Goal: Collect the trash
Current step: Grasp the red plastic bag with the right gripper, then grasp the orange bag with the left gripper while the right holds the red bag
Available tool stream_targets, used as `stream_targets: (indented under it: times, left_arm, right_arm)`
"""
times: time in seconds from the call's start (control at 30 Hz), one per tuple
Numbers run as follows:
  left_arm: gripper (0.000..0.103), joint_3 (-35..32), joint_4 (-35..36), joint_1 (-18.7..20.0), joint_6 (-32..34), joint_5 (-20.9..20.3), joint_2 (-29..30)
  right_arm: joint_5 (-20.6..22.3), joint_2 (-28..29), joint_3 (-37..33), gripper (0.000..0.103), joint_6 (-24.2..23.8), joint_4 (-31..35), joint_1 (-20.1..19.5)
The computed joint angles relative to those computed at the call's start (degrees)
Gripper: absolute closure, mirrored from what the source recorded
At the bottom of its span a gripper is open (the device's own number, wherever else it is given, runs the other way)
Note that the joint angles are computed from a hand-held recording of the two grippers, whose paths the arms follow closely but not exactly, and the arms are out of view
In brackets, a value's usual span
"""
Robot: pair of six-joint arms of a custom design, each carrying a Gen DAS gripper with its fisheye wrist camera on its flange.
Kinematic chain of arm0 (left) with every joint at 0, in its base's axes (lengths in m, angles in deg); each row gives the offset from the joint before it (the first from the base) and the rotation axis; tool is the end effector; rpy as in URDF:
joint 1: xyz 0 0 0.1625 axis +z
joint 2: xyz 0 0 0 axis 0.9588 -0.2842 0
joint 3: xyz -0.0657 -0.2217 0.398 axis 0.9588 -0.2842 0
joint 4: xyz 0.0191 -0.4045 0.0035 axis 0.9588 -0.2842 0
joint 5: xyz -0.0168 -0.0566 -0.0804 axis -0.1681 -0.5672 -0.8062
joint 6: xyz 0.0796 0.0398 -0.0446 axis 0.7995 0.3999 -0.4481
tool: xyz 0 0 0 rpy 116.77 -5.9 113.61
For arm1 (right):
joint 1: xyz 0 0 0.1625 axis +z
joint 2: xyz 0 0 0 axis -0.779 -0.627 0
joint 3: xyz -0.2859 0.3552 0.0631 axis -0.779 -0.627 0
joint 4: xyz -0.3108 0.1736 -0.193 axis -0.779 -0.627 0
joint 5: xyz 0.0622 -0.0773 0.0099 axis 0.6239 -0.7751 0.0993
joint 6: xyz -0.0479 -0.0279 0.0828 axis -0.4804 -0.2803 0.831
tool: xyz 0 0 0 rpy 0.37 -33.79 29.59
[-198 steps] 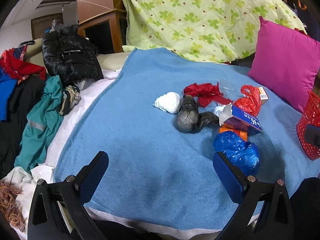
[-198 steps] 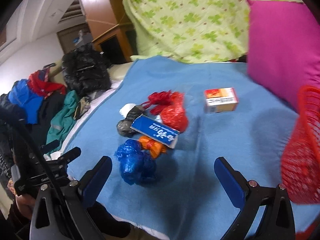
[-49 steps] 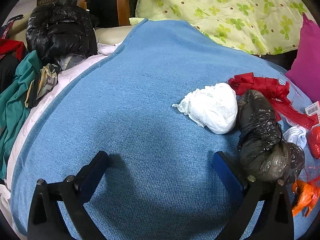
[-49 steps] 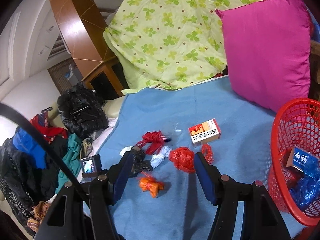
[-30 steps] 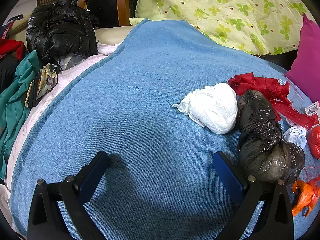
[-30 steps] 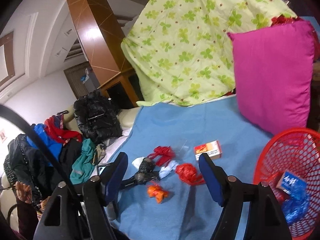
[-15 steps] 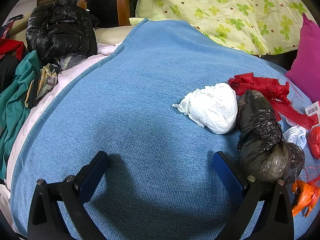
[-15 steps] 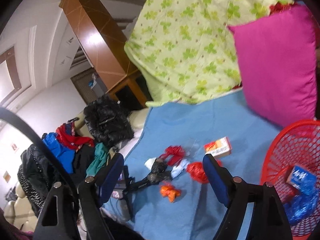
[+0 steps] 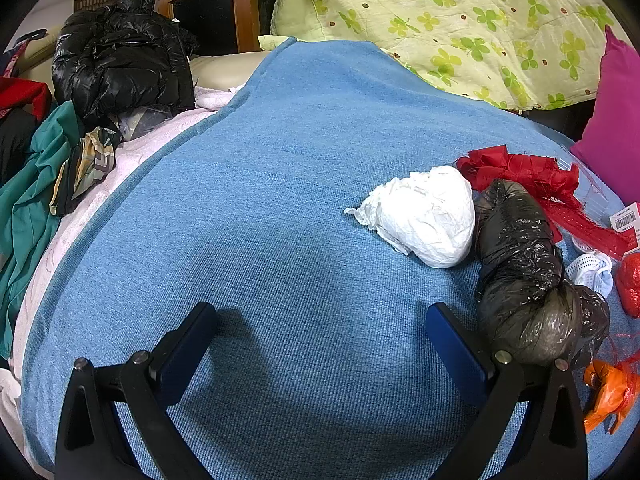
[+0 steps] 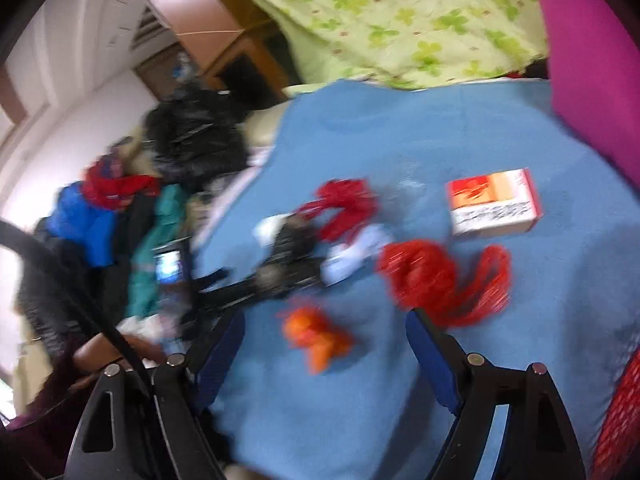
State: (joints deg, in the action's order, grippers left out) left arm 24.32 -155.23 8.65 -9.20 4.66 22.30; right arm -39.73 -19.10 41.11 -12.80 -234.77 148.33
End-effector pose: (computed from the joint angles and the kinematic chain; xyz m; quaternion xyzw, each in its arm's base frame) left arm 0.1004 -0.7656 0.2089 0.0463 0.8365 -0.3762 0.3956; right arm 0.2182 -0.7565 0.0258 0.2452 -0.9393 0.2235 0.0869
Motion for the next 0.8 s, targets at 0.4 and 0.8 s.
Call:
stream_targets:
  times: [0.4, 0.8]
  left_arm:
    - [0.000, 0.00, 0.00, -0.01, 0.00, 0.03, 0.01]
    - [0.000, -0.01, -0.11, -0.07, -0.04, 0.08, 0.04]
  right_arm:
    - [-9.47, 7.26, -10.94, 0.019, -1.36, -0.26, -0.65]
    - [-15.98, 12.17, -17.19, 0.054, -1.56, 2.27, 0.63]
